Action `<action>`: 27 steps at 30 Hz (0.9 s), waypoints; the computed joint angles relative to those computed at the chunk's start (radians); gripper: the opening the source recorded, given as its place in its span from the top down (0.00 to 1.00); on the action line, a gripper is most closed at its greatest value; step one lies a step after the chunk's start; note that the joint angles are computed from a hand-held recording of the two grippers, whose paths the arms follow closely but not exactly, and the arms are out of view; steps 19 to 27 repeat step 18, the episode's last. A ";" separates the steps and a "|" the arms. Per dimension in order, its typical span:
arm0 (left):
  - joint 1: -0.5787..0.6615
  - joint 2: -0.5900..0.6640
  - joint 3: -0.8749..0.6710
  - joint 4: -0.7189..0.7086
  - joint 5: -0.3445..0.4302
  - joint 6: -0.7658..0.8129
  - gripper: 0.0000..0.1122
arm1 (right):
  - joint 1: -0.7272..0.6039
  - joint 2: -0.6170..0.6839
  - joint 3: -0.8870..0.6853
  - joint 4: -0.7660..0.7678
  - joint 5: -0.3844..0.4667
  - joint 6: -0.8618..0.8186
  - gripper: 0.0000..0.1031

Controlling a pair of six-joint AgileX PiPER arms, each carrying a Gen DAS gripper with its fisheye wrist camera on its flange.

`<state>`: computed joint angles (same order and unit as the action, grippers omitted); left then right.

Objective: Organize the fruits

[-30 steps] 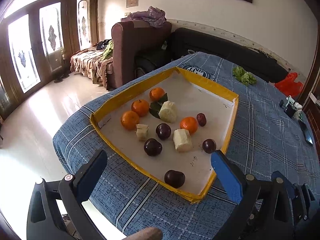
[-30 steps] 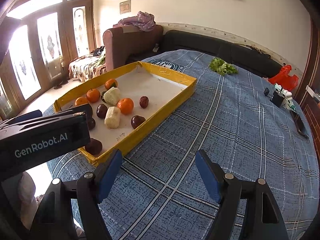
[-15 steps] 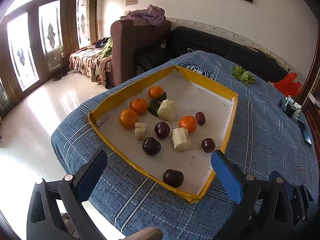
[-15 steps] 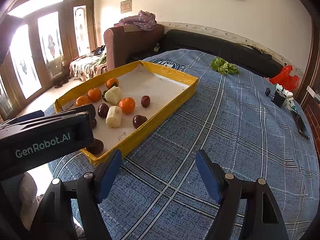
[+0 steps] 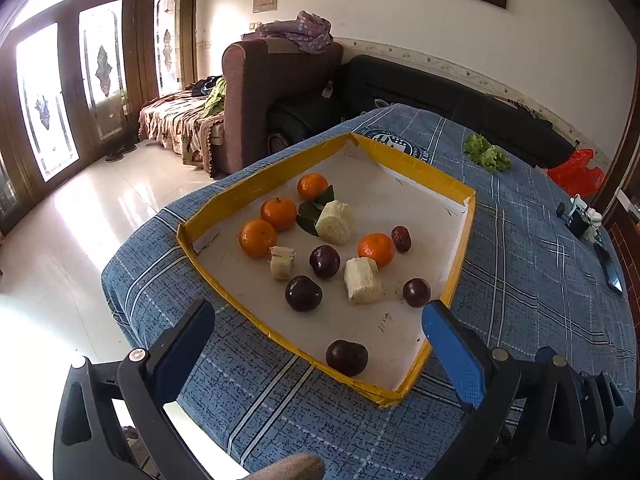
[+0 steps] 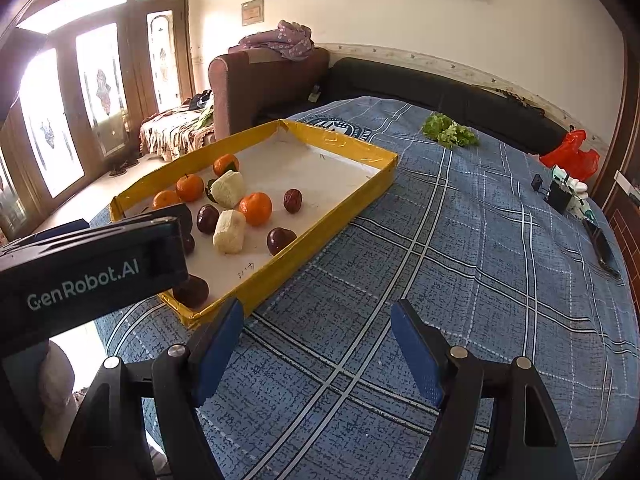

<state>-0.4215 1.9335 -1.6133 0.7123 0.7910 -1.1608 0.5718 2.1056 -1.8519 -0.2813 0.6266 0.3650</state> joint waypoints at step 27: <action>-0.071 -0.006 -0.012 0.082 0.065 -0.075 0.08 | -0.005 -0.015 0.006 0.040 -0.021 -0.036 0.21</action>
